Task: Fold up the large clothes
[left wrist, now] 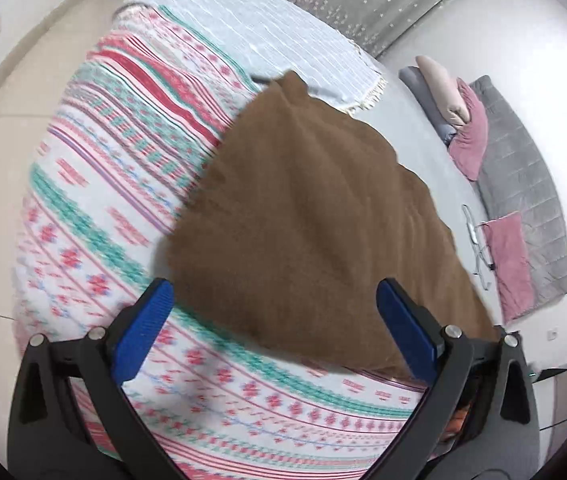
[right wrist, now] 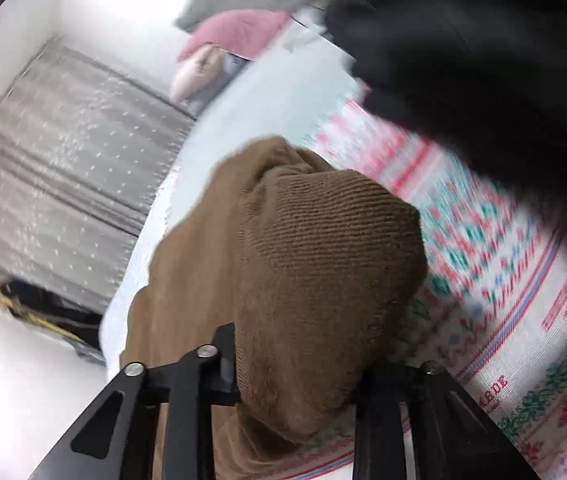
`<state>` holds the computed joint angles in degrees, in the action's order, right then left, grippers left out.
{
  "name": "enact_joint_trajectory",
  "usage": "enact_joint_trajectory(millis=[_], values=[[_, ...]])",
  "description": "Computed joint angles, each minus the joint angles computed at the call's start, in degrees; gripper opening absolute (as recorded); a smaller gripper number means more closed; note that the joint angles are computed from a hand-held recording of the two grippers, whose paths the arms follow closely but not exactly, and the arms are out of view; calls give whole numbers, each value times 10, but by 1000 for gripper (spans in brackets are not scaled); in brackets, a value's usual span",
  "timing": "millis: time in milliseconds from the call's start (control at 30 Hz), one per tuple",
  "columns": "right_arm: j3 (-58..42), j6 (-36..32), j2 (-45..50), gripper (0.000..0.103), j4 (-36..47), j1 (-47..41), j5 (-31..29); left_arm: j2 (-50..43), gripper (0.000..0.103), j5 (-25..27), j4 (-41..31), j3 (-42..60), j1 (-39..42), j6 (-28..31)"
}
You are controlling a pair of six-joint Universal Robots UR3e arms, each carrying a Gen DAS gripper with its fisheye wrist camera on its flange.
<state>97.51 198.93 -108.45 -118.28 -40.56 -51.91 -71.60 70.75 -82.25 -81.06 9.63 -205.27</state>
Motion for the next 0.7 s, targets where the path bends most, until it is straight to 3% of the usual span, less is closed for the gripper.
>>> enact_joint_trajectory(millis=[100,200,267,367,433,600,633,700], values=[[-67,17,34,25,-23,71,-74,2,101,36,-44,15,12,25],[-65,27,55,24,-32,96,-115,23,101,40,-90,13,51,62],[-21,33,54,24,-25,65,-96,46,101,21,-120,1,94,91],[85,44,28,24,-36,-12,-12,82,101,-21,-168,-15,171,145],[87,54,28,24,-52,-8,-18,99,101,-37,-194,-19,214,174],[-112,114,99,20,-67,137,-181,139,101,-110,-308,-4,355,275],[-172,114,133,20,-86,196,-253,144,101,-124,-337,4,383,299],[-292,33,203,19,-125,316,-365,152,101,-150,-394,22,438,344]])
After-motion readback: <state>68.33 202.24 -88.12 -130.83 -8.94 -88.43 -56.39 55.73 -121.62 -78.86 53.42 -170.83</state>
